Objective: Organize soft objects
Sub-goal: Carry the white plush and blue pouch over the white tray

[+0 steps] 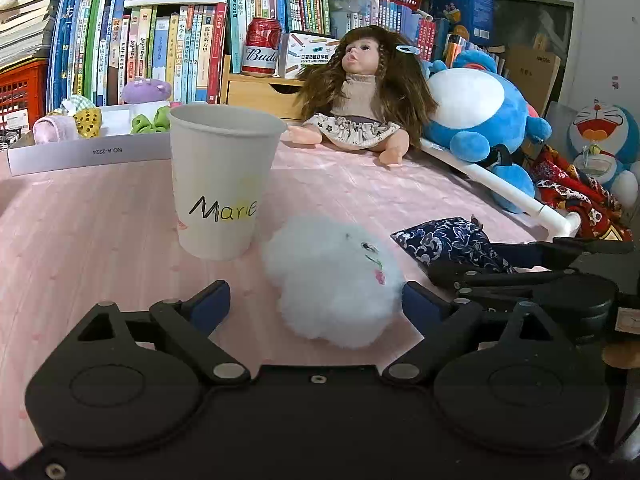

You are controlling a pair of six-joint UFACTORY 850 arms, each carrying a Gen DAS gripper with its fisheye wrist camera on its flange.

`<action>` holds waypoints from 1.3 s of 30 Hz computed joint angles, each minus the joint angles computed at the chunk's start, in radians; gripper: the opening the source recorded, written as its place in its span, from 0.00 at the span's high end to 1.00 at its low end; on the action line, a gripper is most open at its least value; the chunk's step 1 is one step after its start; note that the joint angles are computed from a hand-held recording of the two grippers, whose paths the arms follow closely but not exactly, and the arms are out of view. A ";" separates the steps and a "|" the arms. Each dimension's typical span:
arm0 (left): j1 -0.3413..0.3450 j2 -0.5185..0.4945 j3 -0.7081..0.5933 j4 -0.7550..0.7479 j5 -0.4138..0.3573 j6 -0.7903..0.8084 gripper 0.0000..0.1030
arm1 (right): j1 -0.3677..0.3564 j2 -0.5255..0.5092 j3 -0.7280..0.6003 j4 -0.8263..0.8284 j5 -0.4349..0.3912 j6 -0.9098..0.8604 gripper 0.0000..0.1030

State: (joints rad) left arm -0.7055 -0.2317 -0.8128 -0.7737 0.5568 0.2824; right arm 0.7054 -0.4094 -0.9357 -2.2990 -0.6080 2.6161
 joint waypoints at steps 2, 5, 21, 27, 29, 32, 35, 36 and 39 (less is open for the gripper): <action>-0.003 -0.002 -0.003 -0.005 0.000 0.001 0.09 | -0.010 0.000 0.002 -0.044 0.008 0.042 0.27; 0.003 -0.007 -0.007 0.027 -0.007 -0.024 0.08 | -0.014 -0.003 0.003 -0.074 0.008 0.056 0.27; 0.026 -0.034 -0.037 0.094 -0.024 -0.107 0.31 | -0.018 -0.005 -0.001 -0.087 0.014 0.071 0.27; 0.024 -0.030 -0.043 0.072 -0.038 -0.061 0.38 | -0.008 -0.013 -0.016 -0.057 0.014 0.063 0.46; 0.024 -0.024 -0.041 0.070 -0.038 -0.050 0.38 | -0.003 -0.013 -0.022 -0.034 0.011 0.048 0.48; 0.022 -0.004 -0.030 0.064 -0.026 -0.035 0.39 | 0.002 -0.001 -0.017 -0.029 0.000 0.073 0.49; 0.022 0.028 -0.014 0.064 -0.020 -0.026 0.39 | 0.014 0.017 -0.010 0.002 -0.020 0.051 0.49; 0.022 0.041 -0.009 0.064 -0.019 -0.016 0.39 | 0.017 0.025 -0.008 0.009 -0.025 0.042 0.49; 0.017 0.082 0.003 0.045 -0.007 0.042 0.39 | 0.028 0.049 -0.008 0.038 -0.035 0.012 0.49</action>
